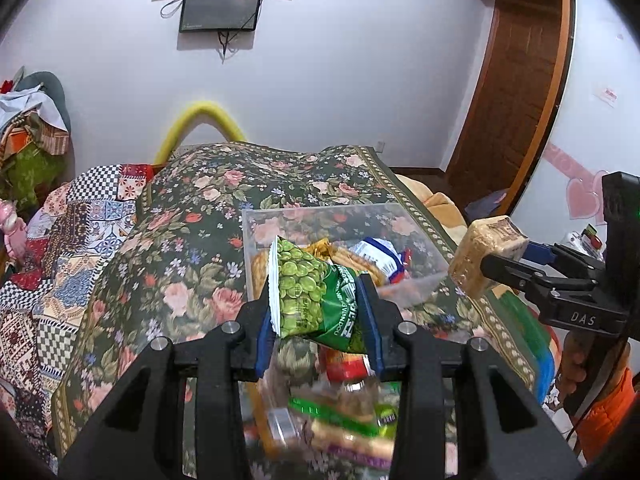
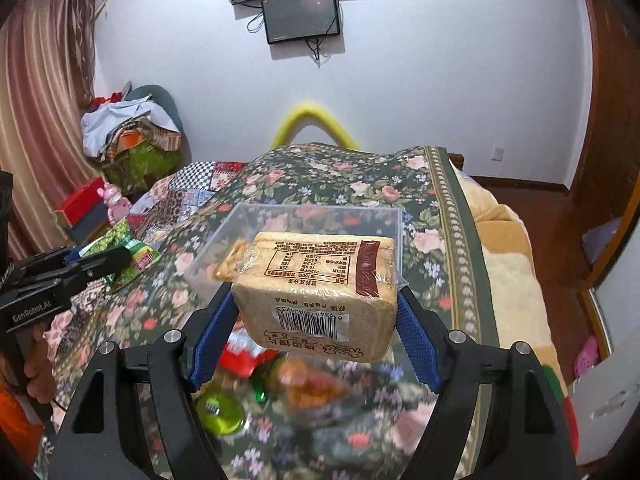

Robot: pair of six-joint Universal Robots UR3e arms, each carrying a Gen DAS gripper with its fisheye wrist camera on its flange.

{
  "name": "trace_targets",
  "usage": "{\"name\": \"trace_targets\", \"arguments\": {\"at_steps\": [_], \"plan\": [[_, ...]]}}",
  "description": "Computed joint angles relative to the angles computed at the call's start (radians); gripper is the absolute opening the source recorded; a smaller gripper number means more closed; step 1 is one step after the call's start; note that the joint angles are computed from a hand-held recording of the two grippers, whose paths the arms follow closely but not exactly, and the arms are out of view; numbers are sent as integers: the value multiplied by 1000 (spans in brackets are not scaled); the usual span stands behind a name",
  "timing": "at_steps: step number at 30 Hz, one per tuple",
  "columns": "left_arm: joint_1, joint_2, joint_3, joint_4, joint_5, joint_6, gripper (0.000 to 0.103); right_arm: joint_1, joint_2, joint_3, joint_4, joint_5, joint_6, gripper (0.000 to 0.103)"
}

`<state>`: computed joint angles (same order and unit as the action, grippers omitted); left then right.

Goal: Organize snacks
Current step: 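Place the pea bag and bread cake into the clear box, opening both grippers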

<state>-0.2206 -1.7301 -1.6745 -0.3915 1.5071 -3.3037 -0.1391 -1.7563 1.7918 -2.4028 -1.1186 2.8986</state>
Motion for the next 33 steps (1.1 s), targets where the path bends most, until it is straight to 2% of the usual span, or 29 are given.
{"name": "trace_targets", "arguments": {"at_steps": [12, 21, 27, 30, 33], "plan": [[35, -338, 341, -94, -58, 8, 37, 90, 319, -235, -58, -97, 55, 74], [49, -559, 627, -207, -69, 20, 38, 134, 538, -462, 14, -142, 74, 74], [55, -680, 816, -314, -73, 19, 38, 158, 643, -589, 71, -168, 75, 74], [60, -706, 853, -327, -76, 2, 38, 169, 662, -611, 82, -184, 65, 75], [61, -719, 877, -339, -65, -16, 43, 175, 658, -615, 89, -190, 60, 77]]}}
